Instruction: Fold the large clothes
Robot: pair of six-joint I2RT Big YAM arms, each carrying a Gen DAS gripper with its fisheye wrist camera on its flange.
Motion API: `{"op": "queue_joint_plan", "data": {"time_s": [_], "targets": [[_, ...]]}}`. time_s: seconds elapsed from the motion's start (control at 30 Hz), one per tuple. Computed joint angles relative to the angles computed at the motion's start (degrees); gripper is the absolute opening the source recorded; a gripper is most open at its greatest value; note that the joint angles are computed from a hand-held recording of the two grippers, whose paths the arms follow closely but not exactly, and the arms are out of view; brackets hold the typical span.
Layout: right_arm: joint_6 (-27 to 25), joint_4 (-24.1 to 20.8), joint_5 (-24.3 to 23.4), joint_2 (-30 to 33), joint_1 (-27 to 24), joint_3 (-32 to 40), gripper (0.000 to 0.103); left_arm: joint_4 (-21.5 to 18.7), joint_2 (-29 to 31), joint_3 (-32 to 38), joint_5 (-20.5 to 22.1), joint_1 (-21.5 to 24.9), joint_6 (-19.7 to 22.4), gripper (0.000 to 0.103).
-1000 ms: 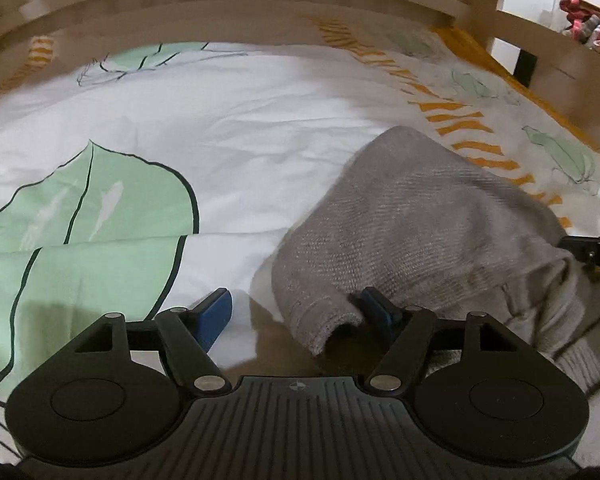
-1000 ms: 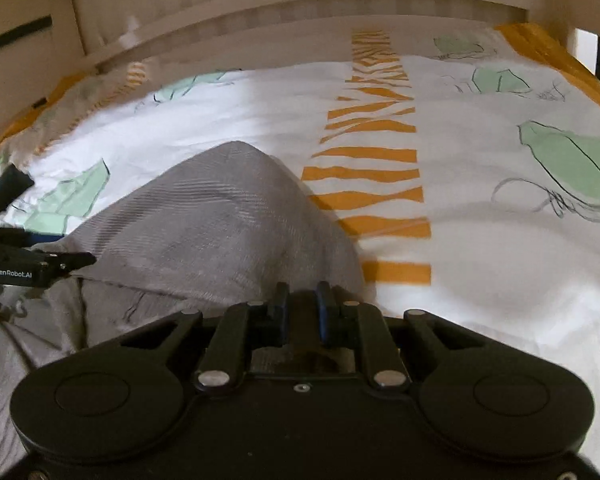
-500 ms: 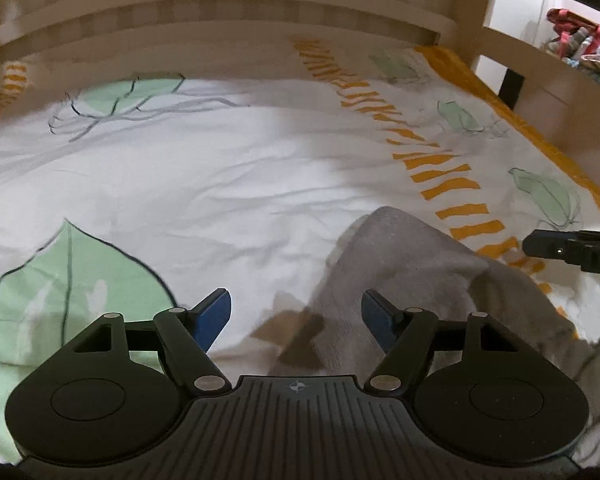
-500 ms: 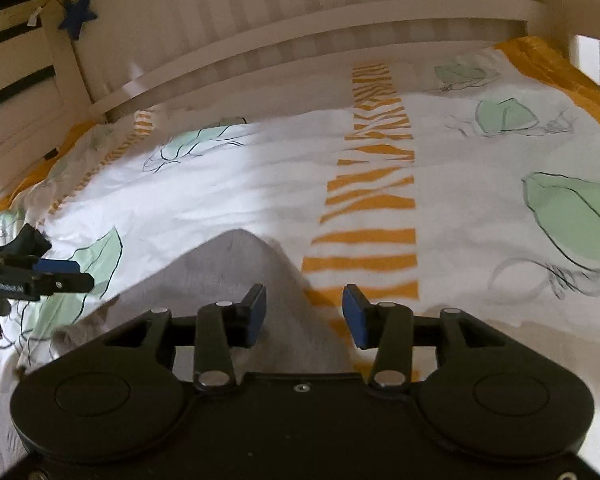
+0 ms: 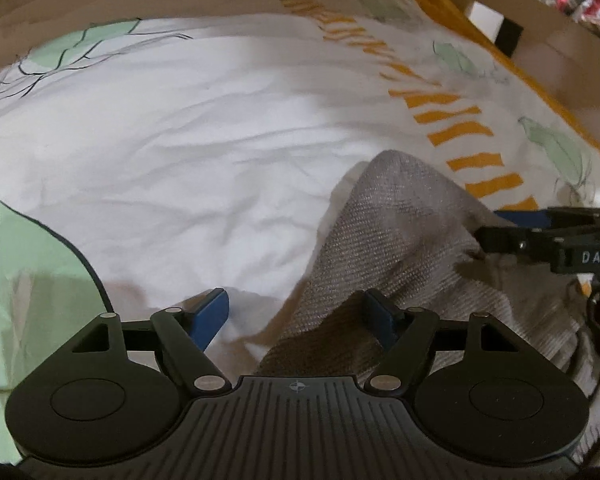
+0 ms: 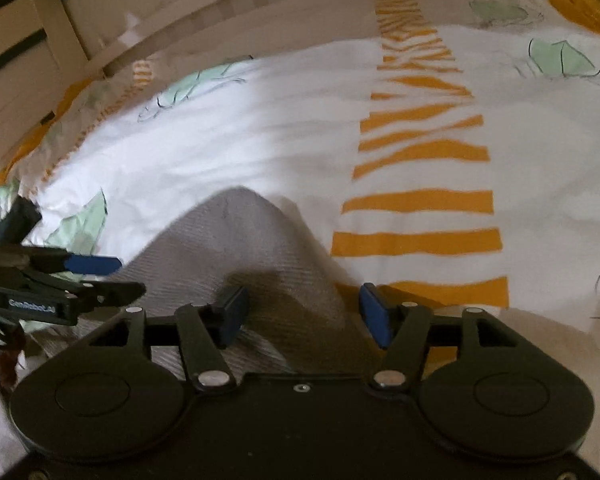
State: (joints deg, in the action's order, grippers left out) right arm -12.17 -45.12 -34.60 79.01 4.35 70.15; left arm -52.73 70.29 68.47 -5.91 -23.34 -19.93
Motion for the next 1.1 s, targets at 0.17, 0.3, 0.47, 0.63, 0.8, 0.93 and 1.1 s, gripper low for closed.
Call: {"op": "queue_joint_plan", "data": {"time_s": [0.17,0.3,0.47,0.63,0.8,0.93,1.1], "targets": [[-0.2,-1.7,-0.8,0.8,-0.2,1.4,0.067,-3.0,1.9,2.6,1.0,0.5,2.3,0.073],[-2.1,-3.0,0.1,1.3,0.6,2.5,0.030,0.6,0.0,0.2,1.2,0.6,4.4,0.038],[-3.3,2.2,2.1,-2.3,1.2,-0.8,0.010,5.2,-3.3,-2.6,-4.9,-2.4,6.5,0.005],[-3.7,6.4,-0.6,-7.6,-0.4,-3.6,0.010,8.1,-8.0,-5.1,-10.4,-6.8,6.5,0.005],[-6.8,8.2,-6.7,-15.0,-3.8,-7.2,0.010,10.6,-16.5,-9.2,-18.1,-13.5,5.4,0.005],[-10.1,6.9,-12.5,-22.6,-7.6,-11.4,0.010,9.9,-23.7,-12.4,-26.0,-22.6,3.2,0.004],[-20.0,-2.0,-17.8,-32.2,-11.9,-16.1,0.010,1.8,-28.7,-13.8,-34.4,-35.5,-5.4,0.004]]}}
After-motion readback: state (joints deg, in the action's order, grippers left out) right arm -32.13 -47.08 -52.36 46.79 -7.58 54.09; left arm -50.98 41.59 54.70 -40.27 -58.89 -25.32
